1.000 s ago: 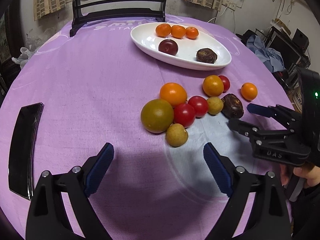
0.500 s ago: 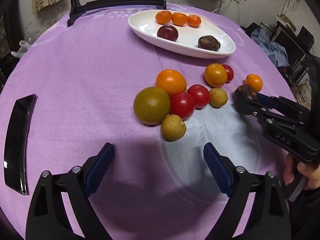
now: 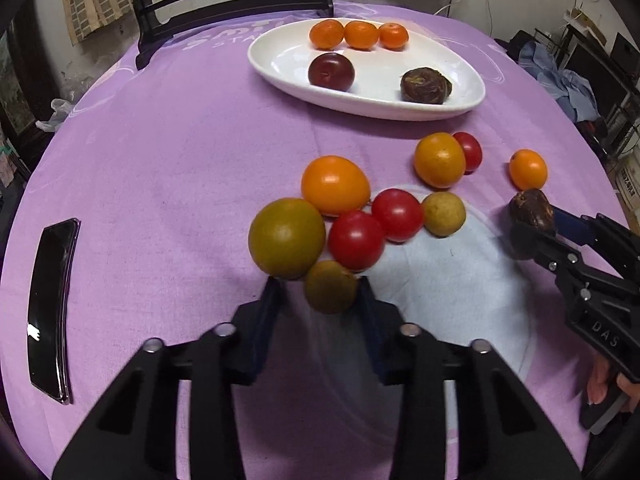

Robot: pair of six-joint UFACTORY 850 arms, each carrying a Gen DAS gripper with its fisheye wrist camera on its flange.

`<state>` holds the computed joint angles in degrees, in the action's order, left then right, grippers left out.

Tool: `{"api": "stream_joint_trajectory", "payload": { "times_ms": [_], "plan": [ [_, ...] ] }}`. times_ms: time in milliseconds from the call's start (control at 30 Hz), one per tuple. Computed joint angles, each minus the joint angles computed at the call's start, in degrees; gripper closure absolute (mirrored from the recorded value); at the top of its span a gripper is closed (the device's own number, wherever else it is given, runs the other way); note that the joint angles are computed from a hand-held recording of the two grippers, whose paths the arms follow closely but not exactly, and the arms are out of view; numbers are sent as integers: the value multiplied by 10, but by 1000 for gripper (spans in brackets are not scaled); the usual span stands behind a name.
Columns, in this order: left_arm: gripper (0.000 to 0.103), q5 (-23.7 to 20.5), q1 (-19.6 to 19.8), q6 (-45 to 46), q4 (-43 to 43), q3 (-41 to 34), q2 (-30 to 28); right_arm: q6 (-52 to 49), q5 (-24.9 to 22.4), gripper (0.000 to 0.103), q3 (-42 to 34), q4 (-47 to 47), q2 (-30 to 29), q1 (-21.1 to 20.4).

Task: Organize fruits
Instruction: 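Grasp the dark brown fruit with the right tool while the left tool grasps a small olive-green fruit, then carry both fruits onto the white plate and open both tools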

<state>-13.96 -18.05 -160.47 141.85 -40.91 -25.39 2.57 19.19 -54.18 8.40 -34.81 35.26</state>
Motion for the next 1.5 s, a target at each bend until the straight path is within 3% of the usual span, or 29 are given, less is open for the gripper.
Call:
{"api": "stream_joint_trajectory", "payload": {
  "times_ms": [67,167,400,767,1033,1200,1267,1467,1500],
  "plan": [
    [78,8,-1,2,-2,-1,3,5,3,59,2,-5,2,0],
    [78,18,5,-88,93,13,17,12,14,59,8,-11,7,-1],
    [78,2,6,-164,182,52,60,10,23,59,15,0,13,-2],
    [78,-2,16,-87,163,20,87,-68,30,59,9,51,46,-6],
    [78,24,43,-93,192,-96,26,-48,-2,59,-85,10,6,-21],
    [78,33,52,21,82,-178,-36,-9,-38,59,-170,-46,-49,-24],
    [78,46,59,58,40,-213,-65,-34,-55,59,-204,-26,-73,-22],
    [78,91,79,54,31,-273,-119,-125,-107,58,-277,63,-129,-25],
    [67,92,80,81,3,-277,-124,-107,-105,54,-278,45,-132,-26]
  ]
}}
